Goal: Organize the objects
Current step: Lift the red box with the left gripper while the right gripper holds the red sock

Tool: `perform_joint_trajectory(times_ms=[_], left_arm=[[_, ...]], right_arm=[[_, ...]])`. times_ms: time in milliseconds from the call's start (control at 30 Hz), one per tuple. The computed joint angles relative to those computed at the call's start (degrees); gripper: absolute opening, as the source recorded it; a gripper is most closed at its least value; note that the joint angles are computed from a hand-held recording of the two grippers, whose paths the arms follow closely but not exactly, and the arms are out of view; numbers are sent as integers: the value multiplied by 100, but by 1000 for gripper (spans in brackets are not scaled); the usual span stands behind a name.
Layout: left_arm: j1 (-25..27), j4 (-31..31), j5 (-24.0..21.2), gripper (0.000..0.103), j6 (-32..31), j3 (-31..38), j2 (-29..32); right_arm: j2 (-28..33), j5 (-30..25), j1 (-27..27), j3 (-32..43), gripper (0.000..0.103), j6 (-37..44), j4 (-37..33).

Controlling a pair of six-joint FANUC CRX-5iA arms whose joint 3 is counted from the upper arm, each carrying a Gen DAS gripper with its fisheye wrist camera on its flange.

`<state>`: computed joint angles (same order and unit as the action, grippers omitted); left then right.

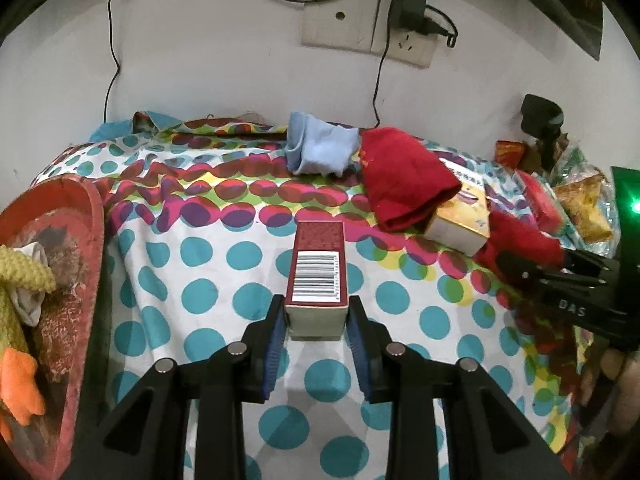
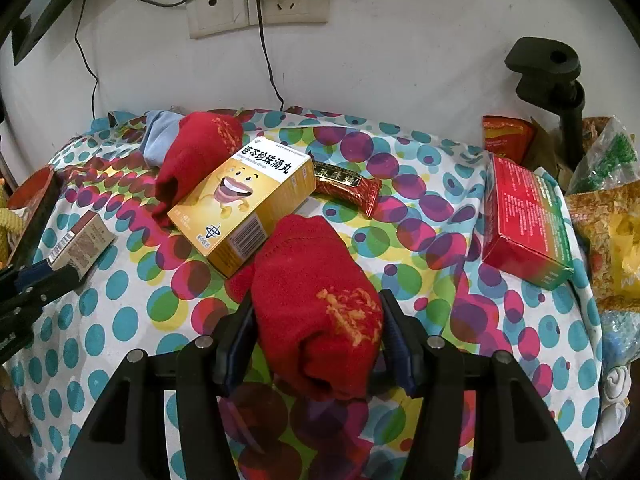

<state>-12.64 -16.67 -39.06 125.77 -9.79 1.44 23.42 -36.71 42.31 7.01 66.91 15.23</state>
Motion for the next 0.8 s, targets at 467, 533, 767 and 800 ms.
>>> perform_joint_trajectory(times_ms=[467,533,767,800], left_arm=[[-75,168,-376,34,-92,195,143],[10,388,-603,48,-205,340,305],[-45,203,-732,51,-354,706,618],[-49,168,-706,51,-353,726,648]], right_arm=[[13,1,-2,13,58,-85,68],[26,-23,-3,32,59,-60,49],[33,-43,-22,71,60,-8,-47],[32,-43,-22,70,60,-12,-53]])
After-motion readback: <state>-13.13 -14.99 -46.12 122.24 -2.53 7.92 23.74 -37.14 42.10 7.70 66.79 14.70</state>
